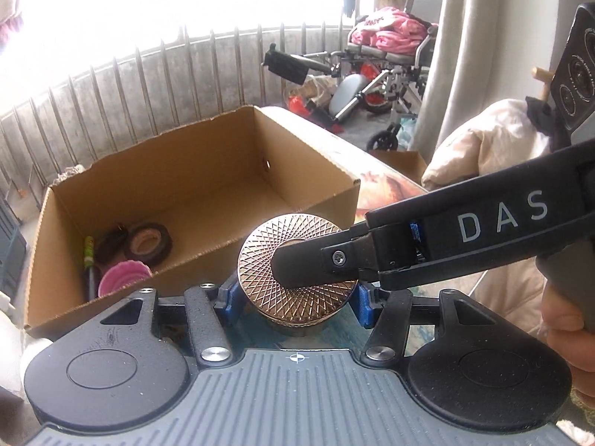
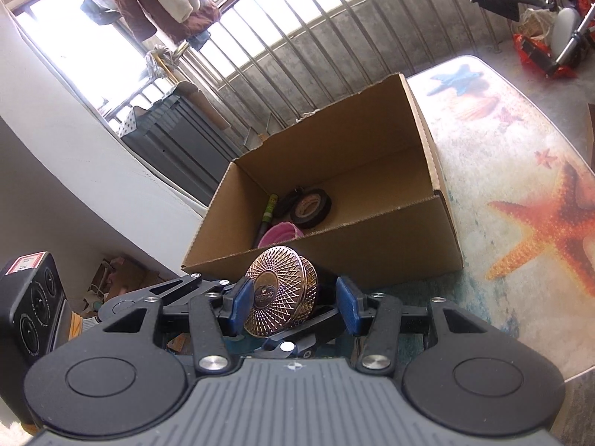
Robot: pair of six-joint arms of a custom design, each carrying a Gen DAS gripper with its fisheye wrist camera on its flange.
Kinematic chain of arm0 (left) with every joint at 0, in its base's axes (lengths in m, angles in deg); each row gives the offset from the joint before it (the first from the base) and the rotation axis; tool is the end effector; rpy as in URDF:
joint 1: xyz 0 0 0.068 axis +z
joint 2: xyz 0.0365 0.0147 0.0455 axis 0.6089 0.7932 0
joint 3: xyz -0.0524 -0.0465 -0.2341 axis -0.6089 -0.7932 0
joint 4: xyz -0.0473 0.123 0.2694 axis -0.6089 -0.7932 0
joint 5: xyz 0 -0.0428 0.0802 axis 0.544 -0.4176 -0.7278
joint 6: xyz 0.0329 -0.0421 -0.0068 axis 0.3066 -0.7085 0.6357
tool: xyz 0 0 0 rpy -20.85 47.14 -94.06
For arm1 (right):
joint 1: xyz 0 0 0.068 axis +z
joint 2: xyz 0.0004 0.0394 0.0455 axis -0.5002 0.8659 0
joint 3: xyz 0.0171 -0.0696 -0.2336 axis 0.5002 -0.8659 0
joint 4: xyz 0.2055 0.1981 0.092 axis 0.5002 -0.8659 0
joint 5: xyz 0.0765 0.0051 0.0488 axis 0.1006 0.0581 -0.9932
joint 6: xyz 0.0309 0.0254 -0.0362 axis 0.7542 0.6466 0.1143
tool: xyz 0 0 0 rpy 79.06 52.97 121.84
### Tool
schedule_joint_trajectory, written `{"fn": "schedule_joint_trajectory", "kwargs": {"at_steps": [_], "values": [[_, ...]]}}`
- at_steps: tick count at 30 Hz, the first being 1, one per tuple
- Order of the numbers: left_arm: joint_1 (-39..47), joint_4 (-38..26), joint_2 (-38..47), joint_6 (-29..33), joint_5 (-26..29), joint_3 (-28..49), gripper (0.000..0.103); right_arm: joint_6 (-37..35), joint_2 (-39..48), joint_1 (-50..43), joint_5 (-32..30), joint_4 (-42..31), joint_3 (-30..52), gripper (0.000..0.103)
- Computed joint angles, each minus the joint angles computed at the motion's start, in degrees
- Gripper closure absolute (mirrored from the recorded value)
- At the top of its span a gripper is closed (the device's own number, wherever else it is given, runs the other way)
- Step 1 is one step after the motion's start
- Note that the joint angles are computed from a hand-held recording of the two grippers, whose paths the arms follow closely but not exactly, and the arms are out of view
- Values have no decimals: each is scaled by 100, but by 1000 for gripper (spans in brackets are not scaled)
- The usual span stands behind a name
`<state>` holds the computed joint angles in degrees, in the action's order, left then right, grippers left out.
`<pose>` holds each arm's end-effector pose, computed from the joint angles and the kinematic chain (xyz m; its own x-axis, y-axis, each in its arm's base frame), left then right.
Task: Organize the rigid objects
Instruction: 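Lift the gold-lidded jar and lower it into the cardboard box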
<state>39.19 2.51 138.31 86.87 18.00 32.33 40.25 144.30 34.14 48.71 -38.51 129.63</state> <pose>0.2151 -0.0167 0.2433 -0.3427 0.5690 -0.7475 0.8503 0.5262 0.0107 0.1338 0.2257 0.2597 -0.5763 0.5740 -0.5818 0.2008 0.7895 0.5800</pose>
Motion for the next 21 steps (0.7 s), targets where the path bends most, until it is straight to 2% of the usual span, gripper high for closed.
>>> {"fn": "schedule_joint_trajectory", "kwargs": {"at_steps": [5,11,14,21], "values": [[-123,230,306,-458,16,382,47,-658,66,-218,12,68,290,51],[-488,765,773,-1152,-322,762,47,-1517,150,-810,-399,462,447,50],[-801,1014,1196,-1473,-698,1056,47,-1922,198,-1303,-922,671,487,50],[-1498,1424,2652,-2434,-1536,2022,47,-2798,783,-2734,-2636,976,814,50]]}}
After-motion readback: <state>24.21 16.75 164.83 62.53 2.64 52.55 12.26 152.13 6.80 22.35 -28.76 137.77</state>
